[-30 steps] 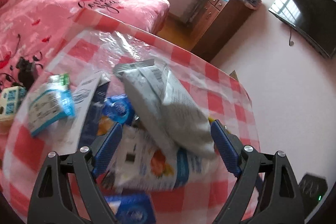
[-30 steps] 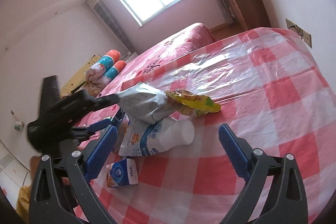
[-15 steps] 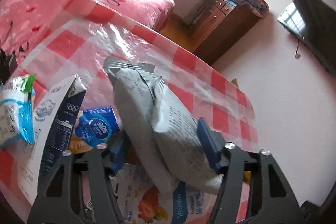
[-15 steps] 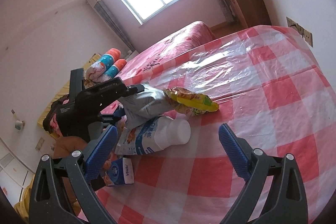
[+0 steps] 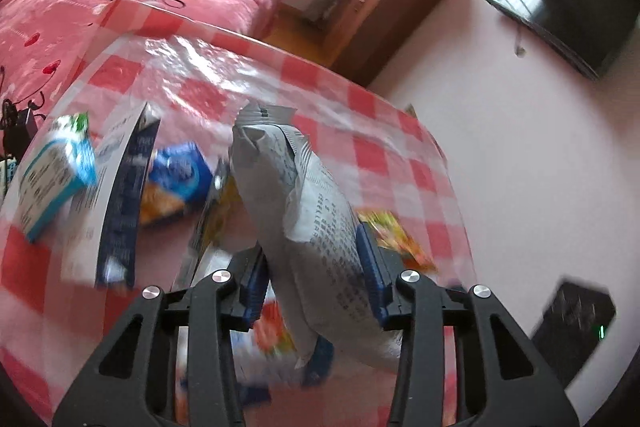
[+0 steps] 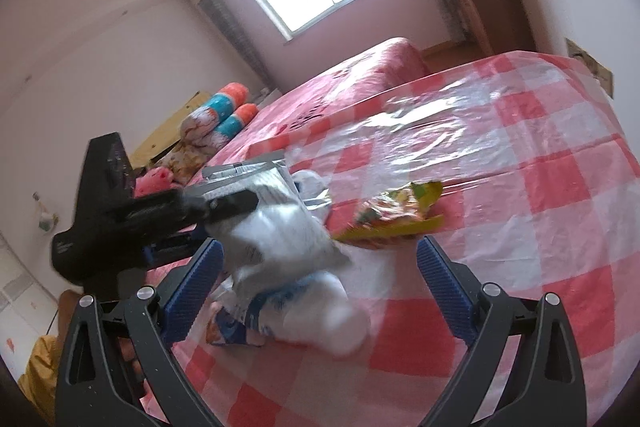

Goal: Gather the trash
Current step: 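Grasp the grey printed pouch with the left tool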

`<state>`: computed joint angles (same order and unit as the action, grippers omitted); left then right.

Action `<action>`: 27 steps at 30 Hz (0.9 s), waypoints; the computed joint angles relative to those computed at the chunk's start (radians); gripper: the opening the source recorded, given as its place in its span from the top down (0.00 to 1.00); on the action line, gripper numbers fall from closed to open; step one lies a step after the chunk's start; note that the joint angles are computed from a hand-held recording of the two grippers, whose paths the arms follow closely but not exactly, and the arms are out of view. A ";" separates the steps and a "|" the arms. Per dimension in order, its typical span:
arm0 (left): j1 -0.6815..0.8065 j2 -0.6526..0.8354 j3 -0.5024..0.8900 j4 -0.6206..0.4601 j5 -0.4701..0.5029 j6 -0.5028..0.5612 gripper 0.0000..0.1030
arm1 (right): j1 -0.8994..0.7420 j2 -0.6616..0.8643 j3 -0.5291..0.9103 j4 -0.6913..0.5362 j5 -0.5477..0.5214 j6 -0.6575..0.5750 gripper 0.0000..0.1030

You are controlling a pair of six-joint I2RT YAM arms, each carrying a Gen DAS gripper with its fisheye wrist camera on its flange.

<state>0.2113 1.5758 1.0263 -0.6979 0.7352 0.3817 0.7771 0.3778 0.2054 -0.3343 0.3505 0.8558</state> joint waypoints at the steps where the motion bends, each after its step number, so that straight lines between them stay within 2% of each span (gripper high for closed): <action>1: 0.017 -0.012 -0.001 -0.041 0.000 0.040 0.59 | 0.010 0.023 0.003 0.016 -0.006 -0.009 0.07; 7: 0.180 -0.004 0.029 -0.304 0.033 0.262 0.58 | 0.063 0.199 0.024 0.134 -0.065 -0.045 0.07; 12: 0.304 0.065 0.066 -0.443 0.041 0.376 0.58 | 0.140 0.392 0.049 0.281 -0.134 -0.078 0.07; 16: 0.348 0.106 0.072 -0.478 0.059 0.413 0.58 | 0.136 0.451 0.029 0.404 -0.244 -0.066 0.07; 21: 0.340 0.103 0.058 -0.460 0.067 0.401 0.54 | 0.188 0.484 0.061 0.404 -0.209 -0.099 0.07; 23: 0.328 0.096 0.053 -0.448 0.071 0.381 0.45 | 0.209 0.522 0.083 0.412 -0.197 -0.128 0.07; 25: 0.315 0.059 0.027 -0.404 0.061 0.359 0.37 | 0.264 0.559 0.114 0.388 -0.131 -0.147 0.07; 27: 0.304 0.035 0.014 -0.387 0.061 0.360 0.33 | 0.299 0.595 0.136 0.376 -0.070 -0.155 0.07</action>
